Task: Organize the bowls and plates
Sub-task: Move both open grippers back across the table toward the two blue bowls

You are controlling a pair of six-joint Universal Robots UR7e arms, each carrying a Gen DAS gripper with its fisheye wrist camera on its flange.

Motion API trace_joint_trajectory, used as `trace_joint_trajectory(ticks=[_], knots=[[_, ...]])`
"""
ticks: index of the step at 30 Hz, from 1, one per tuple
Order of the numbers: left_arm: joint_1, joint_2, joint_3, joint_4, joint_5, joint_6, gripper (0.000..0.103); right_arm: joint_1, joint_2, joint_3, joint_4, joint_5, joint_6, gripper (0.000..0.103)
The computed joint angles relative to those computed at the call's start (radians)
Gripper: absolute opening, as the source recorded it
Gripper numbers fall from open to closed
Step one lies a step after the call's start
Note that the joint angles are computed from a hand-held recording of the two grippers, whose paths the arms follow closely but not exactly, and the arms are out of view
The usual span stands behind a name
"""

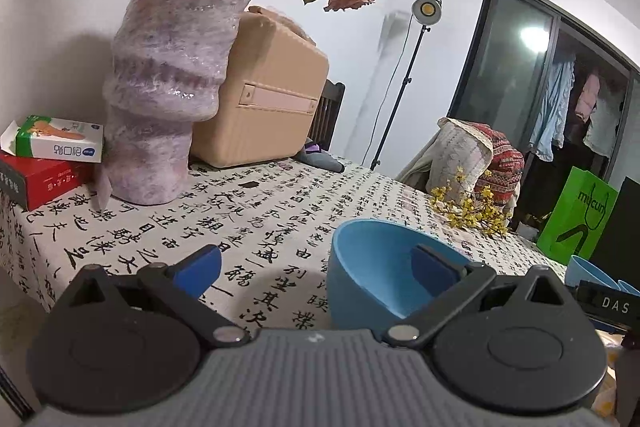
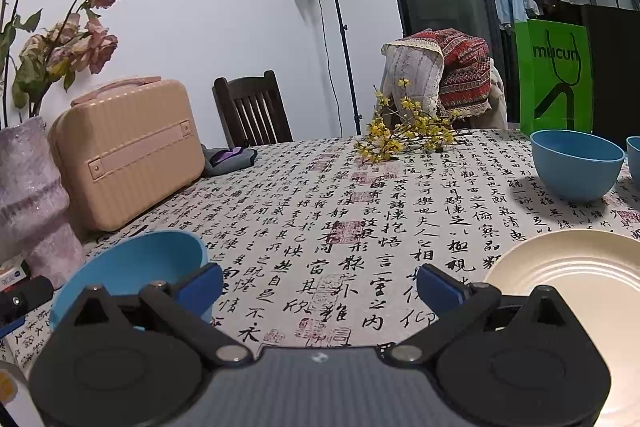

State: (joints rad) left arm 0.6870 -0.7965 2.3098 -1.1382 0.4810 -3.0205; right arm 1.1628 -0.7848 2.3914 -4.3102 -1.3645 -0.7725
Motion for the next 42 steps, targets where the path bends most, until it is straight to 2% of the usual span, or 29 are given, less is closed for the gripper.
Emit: trace_joint_trajectory(ticks=[22, 33, 42], knots=[[-0.035, -0.005, 0.001, -0.022, 0.019, 0.030, 0.103, -0.015, -0.026, 0.020, -0.028, 0.006, 0.014, 0.103], [-0.072, 0.017, -0.022, 0.004, 0.019, 0.034, 0.103, -0.062, -0.062, 0.055, -0.066, 0.050, 0.025, 0.103], [-0.096, 0.049, -0.067, 0.065, 0.049, 0.020, 0.103, -0.120, -0.103, 0.081, -0.093, 0.107, 0.036, 0.103]])
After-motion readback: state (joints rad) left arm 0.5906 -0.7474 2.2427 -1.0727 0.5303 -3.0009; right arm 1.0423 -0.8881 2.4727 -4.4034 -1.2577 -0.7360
